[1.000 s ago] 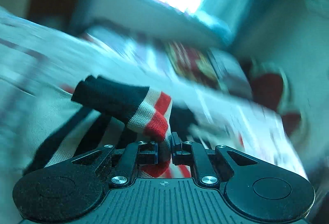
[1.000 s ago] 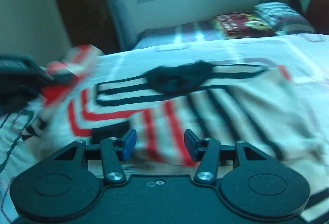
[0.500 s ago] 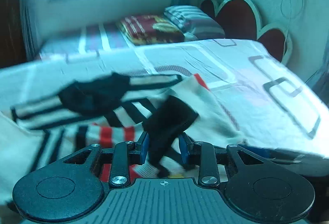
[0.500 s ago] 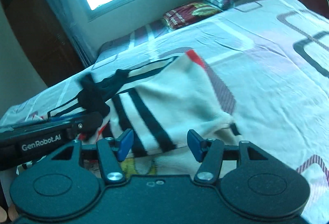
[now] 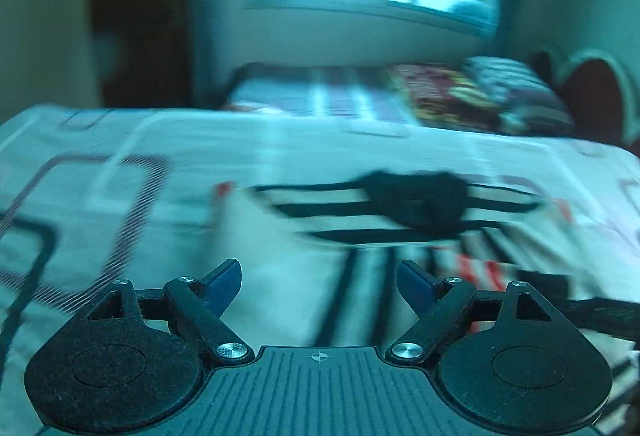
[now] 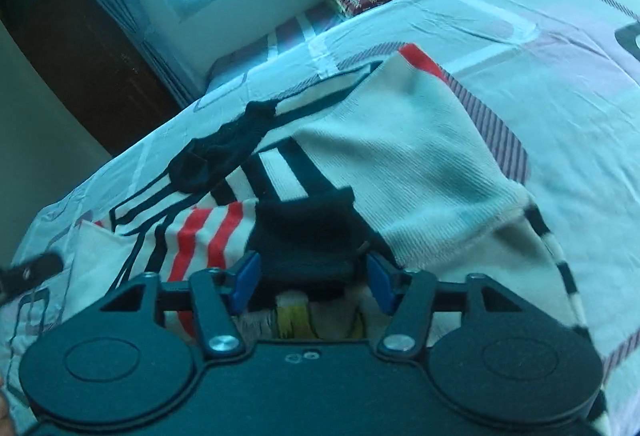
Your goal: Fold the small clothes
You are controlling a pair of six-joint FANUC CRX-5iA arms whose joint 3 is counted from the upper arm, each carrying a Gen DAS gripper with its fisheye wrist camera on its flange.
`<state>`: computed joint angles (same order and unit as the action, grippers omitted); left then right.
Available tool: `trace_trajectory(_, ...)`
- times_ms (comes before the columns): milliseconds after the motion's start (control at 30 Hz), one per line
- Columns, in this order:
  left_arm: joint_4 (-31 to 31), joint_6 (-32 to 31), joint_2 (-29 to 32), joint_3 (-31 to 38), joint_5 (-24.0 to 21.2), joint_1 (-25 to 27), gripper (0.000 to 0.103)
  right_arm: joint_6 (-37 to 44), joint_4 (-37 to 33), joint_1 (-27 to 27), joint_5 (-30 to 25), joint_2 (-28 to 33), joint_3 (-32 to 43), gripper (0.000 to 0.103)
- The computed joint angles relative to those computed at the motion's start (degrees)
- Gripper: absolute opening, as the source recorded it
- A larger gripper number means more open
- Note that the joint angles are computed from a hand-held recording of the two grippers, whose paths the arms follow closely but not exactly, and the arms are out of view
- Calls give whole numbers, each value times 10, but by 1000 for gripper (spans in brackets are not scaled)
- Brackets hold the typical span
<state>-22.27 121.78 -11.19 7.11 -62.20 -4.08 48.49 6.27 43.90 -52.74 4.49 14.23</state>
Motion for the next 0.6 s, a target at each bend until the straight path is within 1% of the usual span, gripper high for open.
trace_trajectory(33,-7,9,-4,-6,-4,4,85,-1,5,2,2,3,2,37)
trace_trajectory(67,-12,15,-6,-11,-8,8,85,4,4,4,5,4,4,23)
trace_trajectory(133,-19,25,-8,-21,-12,12,85,8,10,8,12,0,-1,10)
trace_trajectory(167,-18,29,-8,-25,-11,16,85,11,17,10,19,-2,-6,7)
trace_trajectory(233,-14,31,-10,-34,-5,21,85,7,42,16,36,-7,-18,6)
trace_trajectory(300,-18,37,-10,-38,0,21,85,-17,95,20,66,-15,-37,6)
trace_trajectory(367,-25,49,-8,-37,9,18,85,-20,136,20,83,-20,-46,6)
trace_trajectory(433,-38,63,-1,-31,9,11,85,-5,148,14,82,-19,-45,6)
trace_trajectory(467,-34,63,3,-29,11,13,85,-3,154,12,77,-19,-47,6)
trace_trajectory(600,-26,56,14,-28,11,11,85,-31,162,-1,37,-10,-49,6)
